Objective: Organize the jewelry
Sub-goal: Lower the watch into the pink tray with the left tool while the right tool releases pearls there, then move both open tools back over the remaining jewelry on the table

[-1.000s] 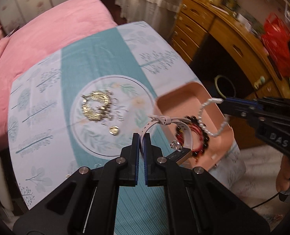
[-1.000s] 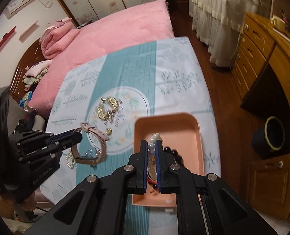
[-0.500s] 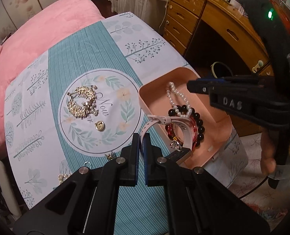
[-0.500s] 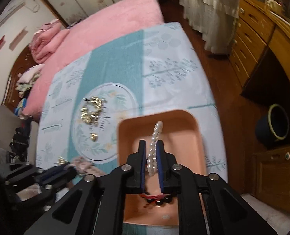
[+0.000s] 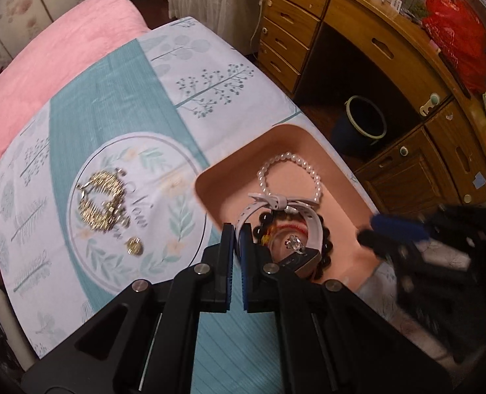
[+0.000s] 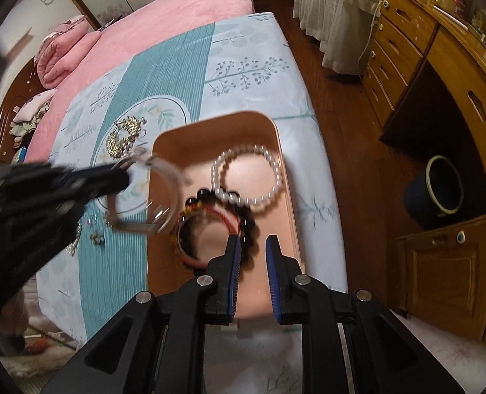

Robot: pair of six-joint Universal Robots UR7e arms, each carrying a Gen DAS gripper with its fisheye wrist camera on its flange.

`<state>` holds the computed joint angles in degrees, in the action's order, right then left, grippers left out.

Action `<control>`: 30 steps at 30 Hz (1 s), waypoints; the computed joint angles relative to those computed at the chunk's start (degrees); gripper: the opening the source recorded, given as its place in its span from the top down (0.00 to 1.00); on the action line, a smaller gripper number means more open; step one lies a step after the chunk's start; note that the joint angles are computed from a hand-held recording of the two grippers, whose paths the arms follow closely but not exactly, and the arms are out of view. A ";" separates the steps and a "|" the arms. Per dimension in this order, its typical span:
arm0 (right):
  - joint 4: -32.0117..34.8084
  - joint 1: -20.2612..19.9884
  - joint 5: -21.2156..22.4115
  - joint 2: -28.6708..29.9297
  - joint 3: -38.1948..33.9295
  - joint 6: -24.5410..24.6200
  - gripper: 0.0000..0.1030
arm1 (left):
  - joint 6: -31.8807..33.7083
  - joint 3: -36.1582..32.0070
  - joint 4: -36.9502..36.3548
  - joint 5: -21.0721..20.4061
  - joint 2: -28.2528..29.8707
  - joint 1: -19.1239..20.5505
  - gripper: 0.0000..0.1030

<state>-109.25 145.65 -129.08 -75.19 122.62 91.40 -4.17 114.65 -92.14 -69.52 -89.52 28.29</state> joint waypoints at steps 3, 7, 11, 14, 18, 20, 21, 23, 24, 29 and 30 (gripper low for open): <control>0.27 1.53 0.71 0.07 0.04 2.50 0.85 | 0.22 1.16 -2.38 0.84 1.94 -0.19 0.98; 2.20 2.73 1.12 0.40 -0.69 4.76 0.85 | 1.52 2.00 -5.82 1.57 3.96 -0.02 0.95; 2.84 3.62 0.85 0.68 -1.14 6.15 0.85 | 0.35 0.80 -5.11 0.25 5.35 1.14 0.89; 3.16 3.95 0.92 1.00 -1.63 6.45 0.85 | 0.33 0.59 -4.43 0.31 4.83 1.33 0.73; 2.97 3.58 0.68 1.63 -2.37 5.13 0.85 | -0.38 0.70 -4.18 0.96 2.76 1.55 0.50; 2.37 3.33 0.59 2.05 -2.70 4.17 0.85 | -0.56 0.37 -3.15 1.18 1.83 1.77 0.50; 2.08 3.21 0.45 2.30 -2.89 3.51 0.85 | -0.67 0.21 -2.65 1.39 1.02 1.98 0.50; 1.26 2.88 0.29 2.99 -3.35 1.89 0.85 | -0.88 0.05 -1.67 1.94 -0.37 2.23 0.50; 0.73 2.76 0.21 3.33 -3.61 0.94 0.85 | -1.01 -0.09 -0.89 2.30 -1.29 2.44 0.50; -1.78 2.14 0.07 5.14 -5.10 -3.69 0.84 | -1.88 -0.68 2.62 3.74 -5.98 3.72 0.50; -2.42 1.98 0.08 5.60 -5.54 -4.82 0.84 | -2.58 -0.93 3.74 4.36 -6.97 4.06 0.50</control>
<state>-111.68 147.63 -129.00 -69.59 117.08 86.59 -6.74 113.72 -88.40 -65.16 -96.49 32.35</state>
